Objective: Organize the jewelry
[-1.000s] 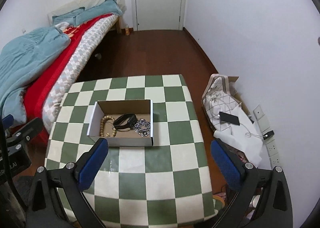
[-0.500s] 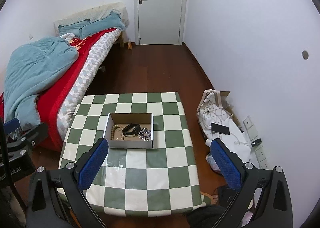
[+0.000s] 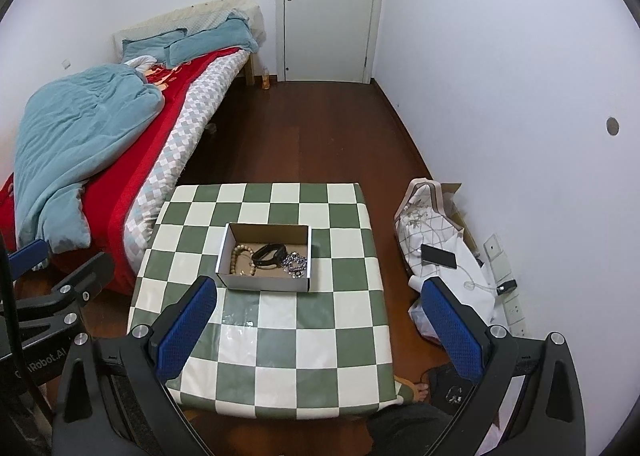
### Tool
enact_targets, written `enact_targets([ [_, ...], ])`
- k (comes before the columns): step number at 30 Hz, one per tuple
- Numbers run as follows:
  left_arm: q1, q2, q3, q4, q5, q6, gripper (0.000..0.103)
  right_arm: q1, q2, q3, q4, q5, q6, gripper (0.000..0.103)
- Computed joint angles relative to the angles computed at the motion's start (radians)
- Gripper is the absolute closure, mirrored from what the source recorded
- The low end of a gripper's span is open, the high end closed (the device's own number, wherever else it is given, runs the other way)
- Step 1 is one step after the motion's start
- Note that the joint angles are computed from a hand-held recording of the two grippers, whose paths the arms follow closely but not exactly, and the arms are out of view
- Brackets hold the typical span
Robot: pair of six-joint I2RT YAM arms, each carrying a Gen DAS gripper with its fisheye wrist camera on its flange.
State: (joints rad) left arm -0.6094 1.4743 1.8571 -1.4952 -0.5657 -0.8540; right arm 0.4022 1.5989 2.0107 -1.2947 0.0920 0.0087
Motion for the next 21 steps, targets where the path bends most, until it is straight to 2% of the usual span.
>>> enact_targets([
  [10,0.011,-0.009,0.005,-0.014,-0.014,-0.008,0.000,0.014,0.024,0.039,-0.024,0.012,0.001,0.000],
  [21,0.013,-0.013,-0.021,0.001,-0.004,-0.013,0.000,0.012,0.023,0.018,-0.013,0.022,-0.003,0.000],
])
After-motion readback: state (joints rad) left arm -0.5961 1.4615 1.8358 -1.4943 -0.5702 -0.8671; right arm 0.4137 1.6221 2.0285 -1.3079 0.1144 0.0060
